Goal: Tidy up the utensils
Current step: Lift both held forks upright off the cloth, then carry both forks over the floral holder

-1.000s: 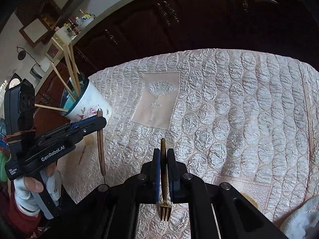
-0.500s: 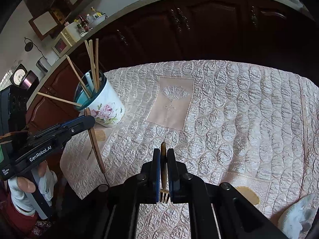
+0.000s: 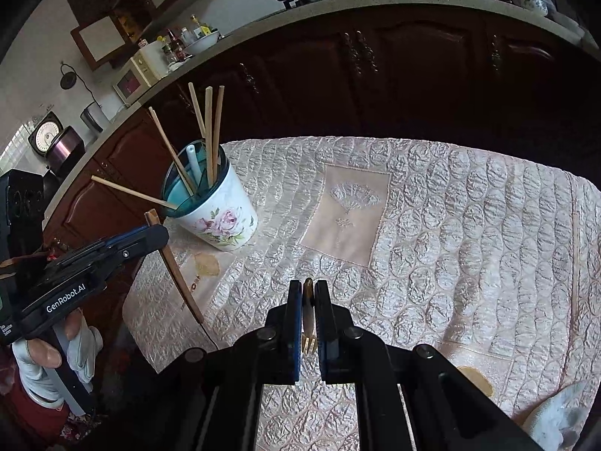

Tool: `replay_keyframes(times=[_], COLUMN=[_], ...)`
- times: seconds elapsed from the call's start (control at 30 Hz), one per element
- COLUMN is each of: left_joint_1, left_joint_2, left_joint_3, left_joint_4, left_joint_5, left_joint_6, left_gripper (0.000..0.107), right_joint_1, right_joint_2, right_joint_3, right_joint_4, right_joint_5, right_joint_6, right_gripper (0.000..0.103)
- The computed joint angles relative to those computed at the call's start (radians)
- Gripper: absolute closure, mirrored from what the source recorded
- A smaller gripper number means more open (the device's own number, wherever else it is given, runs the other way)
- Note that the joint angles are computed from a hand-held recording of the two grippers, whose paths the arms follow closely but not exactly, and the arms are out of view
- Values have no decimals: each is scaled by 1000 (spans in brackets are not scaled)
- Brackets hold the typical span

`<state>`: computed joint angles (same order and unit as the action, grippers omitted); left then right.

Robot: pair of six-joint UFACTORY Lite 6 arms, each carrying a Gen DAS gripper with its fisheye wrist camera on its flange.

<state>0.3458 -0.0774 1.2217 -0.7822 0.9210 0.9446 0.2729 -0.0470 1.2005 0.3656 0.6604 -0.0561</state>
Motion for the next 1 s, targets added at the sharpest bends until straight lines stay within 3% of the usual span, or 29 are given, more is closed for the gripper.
replay_keyframes(times=[0.6,1.0], left_joint_1=[83,153], left_joint_2=[-5,20], left_joint_3=[55,229], left_joint_4=[-42,-64], left_joint_5=[94,224], left_joint_6=[36,17], left_gripper=[98,98], right_joint_1=[38,36], right_joint_2=[24,36], right_joint_3=[46,123], right_joint_4=[-50,-63], right_joint_5=[11,36], right_joint_6=[51,66], right_gripper=[97,97])
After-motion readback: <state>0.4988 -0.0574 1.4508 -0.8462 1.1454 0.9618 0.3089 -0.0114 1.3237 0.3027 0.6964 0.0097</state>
